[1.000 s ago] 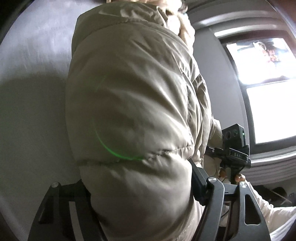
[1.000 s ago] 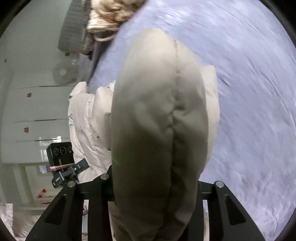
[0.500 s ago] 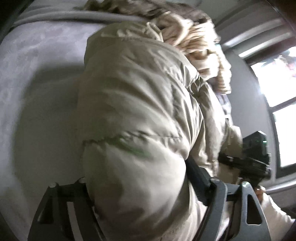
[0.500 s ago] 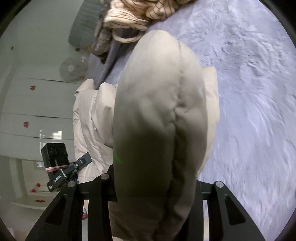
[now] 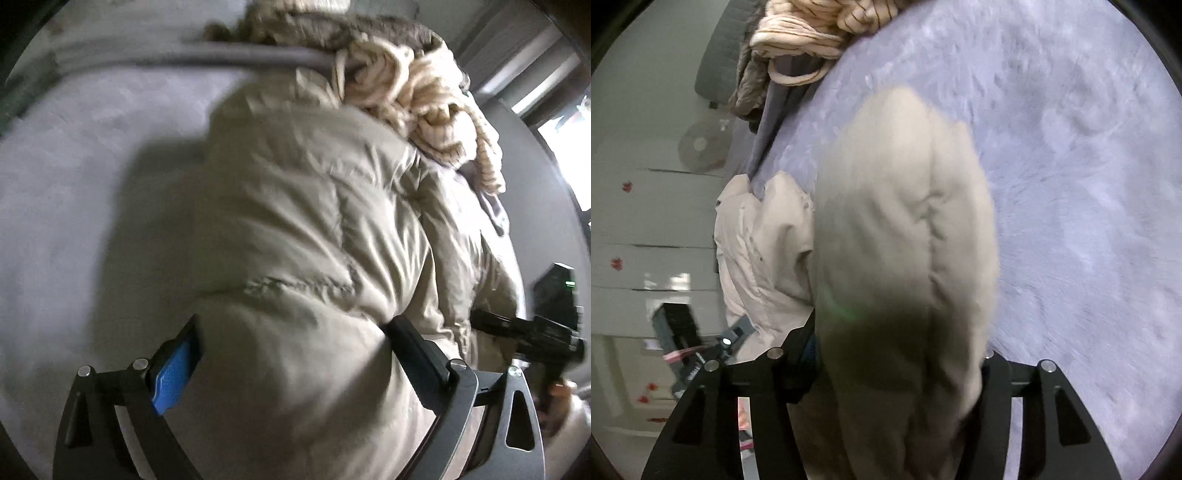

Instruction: Fold large clothes

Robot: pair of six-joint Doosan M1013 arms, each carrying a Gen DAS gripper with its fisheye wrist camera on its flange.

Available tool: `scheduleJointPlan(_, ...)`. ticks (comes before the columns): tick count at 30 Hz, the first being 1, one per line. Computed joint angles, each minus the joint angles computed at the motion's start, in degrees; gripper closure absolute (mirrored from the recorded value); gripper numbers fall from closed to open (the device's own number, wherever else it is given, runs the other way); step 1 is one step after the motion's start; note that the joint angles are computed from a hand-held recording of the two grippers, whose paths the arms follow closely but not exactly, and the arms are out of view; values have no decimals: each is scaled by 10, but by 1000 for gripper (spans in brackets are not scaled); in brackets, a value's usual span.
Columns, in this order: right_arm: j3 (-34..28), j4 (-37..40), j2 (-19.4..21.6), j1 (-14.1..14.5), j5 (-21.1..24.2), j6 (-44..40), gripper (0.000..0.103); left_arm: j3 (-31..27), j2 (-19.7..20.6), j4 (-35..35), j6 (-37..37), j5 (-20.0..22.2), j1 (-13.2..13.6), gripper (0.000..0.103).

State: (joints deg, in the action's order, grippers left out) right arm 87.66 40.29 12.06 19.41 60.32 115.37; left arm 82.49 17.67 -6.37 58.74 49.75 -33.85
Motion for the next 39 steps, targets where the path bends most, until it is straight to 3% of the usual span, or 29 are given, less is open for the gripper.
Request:
scheduleJointPlan(5,-29,-132,-30,18,33,55,48,24,-39,89,-69,10,-17,4)
scheduleJointPlan(7,-38,-176,-41,26,32,68,70,43,-58,112,-88,17,-23,4)
scheduleJointPlan(10,-6,-179,-83,30,-2,58,77,54,-69,132,-107,28,-37,4)
scheduleJointPlan(12,0,-167,-93,40,-7,34,78,60,-71,144,-116,37,-50,4)
scheduleJointPlan(18,-2,-216,-64,90,69,32,83,85,-73,162,-131,31,-67,4)
scheduleJointPlan(23,15,-213,-58,85,67,44,86,86,-70,157,-138,35,-68,0)
scheduleJointPlan(32,-17,-240,-51,89,104,87,85,58,-74,168,-150,113,-80,0)
scheduleJointPlan(39,-46,-269,-53,100,134,134,82,50,-89,159,-139,145,-84,0)
